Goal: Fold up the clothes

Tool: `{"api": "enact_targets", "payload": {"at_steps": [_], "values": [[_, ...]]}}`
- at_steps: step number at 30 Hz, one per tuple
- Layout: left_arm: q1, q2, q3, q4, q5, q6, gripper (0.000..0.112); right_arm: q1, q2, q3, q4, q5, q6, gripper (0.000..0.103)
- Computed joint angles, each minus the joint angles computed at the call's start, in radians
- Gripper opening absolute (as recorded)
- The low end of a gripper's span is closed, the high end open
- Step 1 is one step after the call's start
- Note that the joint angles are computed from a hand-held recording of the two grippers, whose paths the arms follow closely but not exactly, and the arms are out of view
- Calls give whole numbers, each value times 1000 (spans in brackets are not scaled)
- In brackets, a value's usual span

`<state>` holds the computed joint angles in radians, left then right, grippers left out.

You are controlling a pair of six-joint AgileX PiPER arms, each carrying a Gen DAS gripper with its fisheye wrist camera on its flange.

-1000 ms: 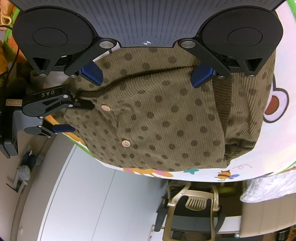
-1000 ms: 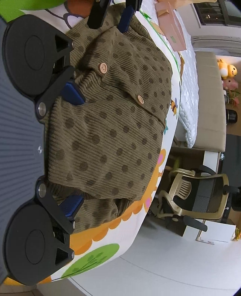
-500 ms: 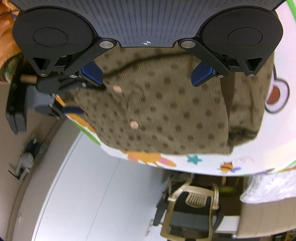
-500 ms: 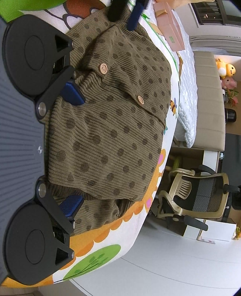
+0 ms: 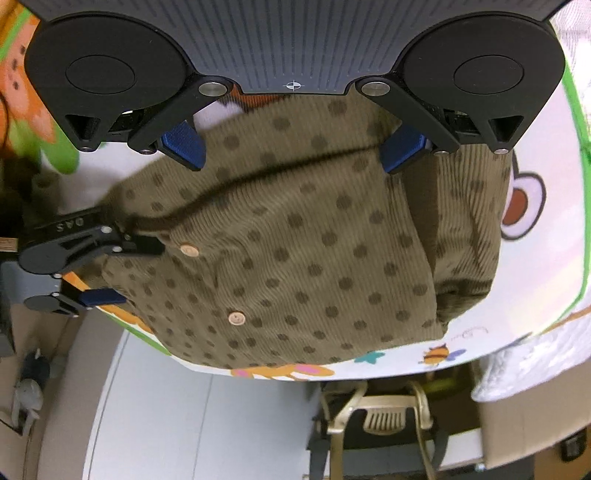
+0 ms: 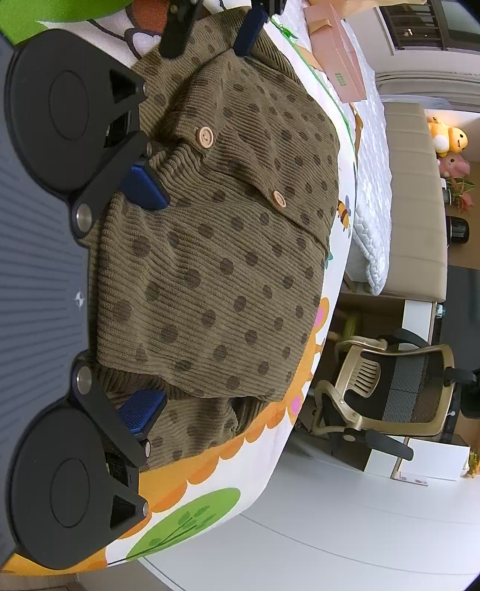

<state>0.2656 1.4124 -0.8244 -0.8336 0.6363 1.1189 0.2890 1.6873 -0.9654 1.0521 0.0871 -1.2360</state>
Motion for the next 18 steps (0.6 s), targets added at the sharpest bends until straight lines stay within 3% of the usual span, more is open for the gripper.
{"api": "enact_targets", "payload": {"at_steps": [3, 6, 8, 10, 13, 15, 18], "values": [[105, 32, -55, -124, 125, 54, 103, -4, 2, -2, 19, 8, -21, 103], [175, 105, -136, -234, 192, 70, 103, -25, 0, 2, 193, 48, -203, 103], [200, 183, -215, -276, 229, 37, 103, -65, -11, 12, 328, 117, -339, 103], [221, 260, -294, -308, 268, -6, 103, -144, -33, 20, 404, 240, -386, 103], [243, 365, -401, -335, 331, -41, 103, -295, -49, -14, 410, 427, -281, 103], [240, 432, -468, -344, 359, -63, 103, -376, -5, -98, 350, 531, -124, 103], [221, 530, -559, -377, 402, -114, 103, -406, 126, -284, 252, 618, 82, 103]]}}
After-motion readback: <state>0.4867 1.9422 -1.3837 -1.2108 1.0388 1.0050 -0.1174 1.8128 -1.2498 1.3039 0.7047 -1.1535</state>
